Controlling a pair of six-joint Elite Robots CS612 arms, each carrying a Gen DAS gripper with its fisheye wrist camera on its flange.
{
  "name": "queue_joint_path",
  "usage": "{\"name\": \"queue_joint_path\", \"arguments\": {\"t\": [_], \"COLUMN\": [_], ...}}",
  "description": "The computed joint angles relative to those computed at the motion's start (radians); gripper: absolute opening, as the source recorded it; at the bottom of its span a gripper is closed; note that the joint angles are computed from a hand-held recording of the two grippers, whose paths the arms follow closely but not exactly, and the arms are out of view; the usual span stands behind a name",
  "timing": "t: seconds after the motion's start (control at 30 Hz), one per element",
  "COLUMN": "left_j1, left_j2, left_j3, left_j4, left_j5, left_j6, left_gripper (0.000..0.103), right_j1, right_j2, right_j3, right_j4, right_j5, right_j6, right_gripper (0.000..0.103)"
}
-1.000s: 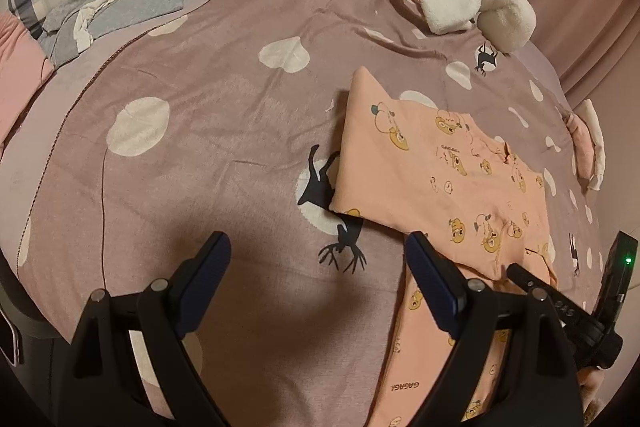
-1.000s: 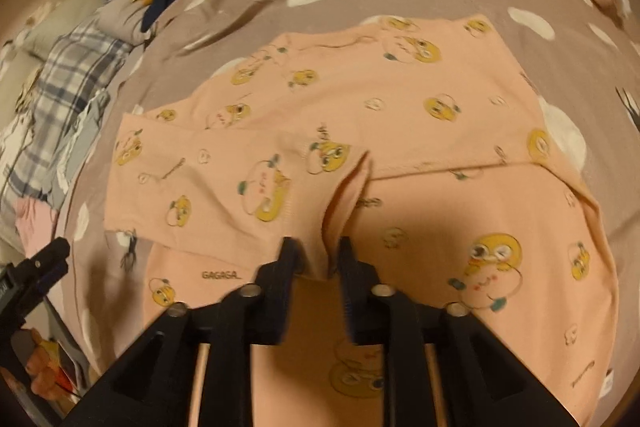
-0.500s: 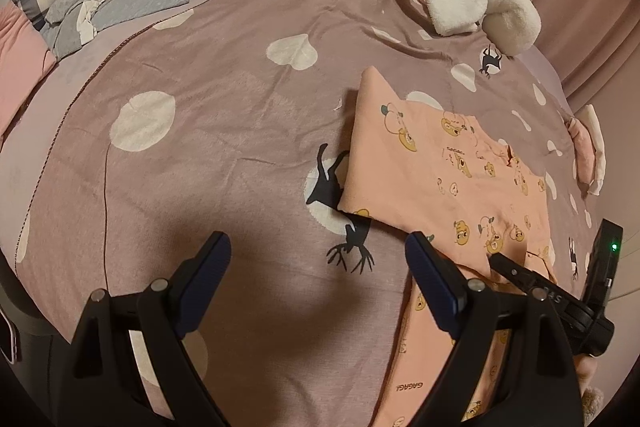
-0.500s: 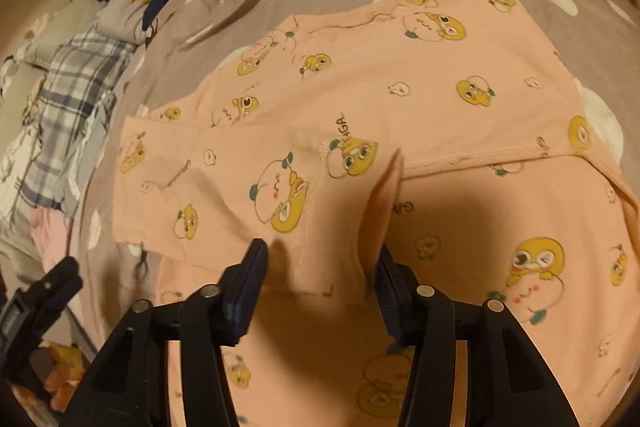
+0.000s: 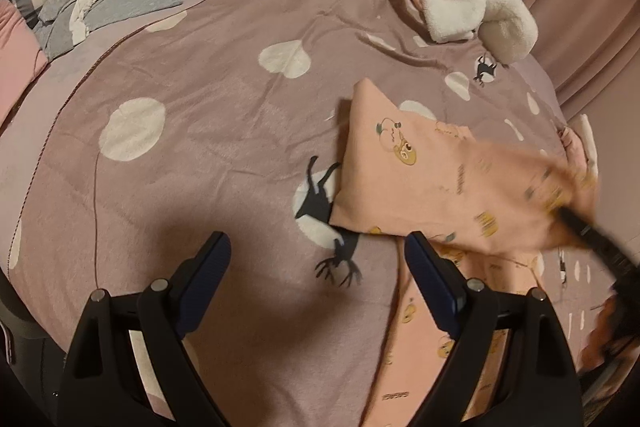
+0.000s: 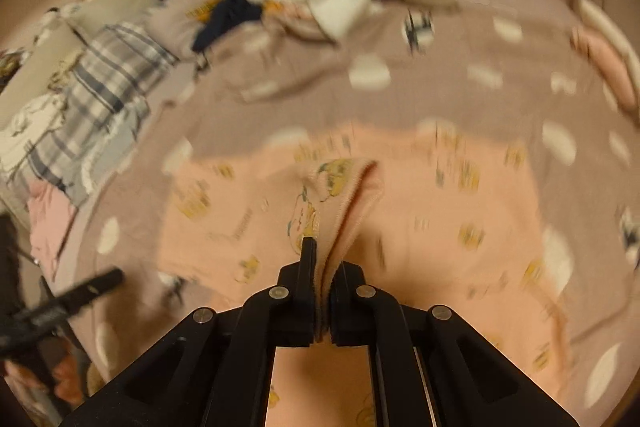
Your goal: Fold small clothes
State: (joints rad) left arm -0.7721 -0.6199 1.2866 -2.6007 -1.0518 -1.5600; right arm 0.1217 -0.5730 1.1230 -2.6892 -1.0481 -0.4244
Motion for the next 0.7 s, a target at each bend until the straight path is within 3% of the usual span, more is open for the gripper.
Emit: {"name": "queue_joint_path", "arguments": {"t": [0.17, 0.37, 0.5, 0.7], "left_j1": [0.004, 0.017, 0.027, 0.040], "left_j2": [0.010, 0.029, 0.049, 0.099], "left_j3": [-0.022, -0.057, -0.088, -0.168], "left_j4": [-0.019, -0.054, -0.075, -0.088], "left_j5": [0.020, 0.000, -0.028, -0.097], "left_j6": [0.033, 0.084, 0.116, 0.190], "left_gripper": [0.085, 0.078, 0.075, 0.063], "right_j1": [-0.003, -0.009, -0.018, -0.029], "right_j2": [-0.014, -0.011, -0.005, 0.013], "right_j3": [-0.022, -0.045, -0.054, -0.079], "right_j4": [-0.100, -0.187, -0.203, -0.202], "right_j5": [0.032, 0.011, -0.002, -0.057], "right_j6": [0.014, 0.051, 0.082, 0.122], "right_gripper": [0.006, 0.006, 0.006, 0.006]}}
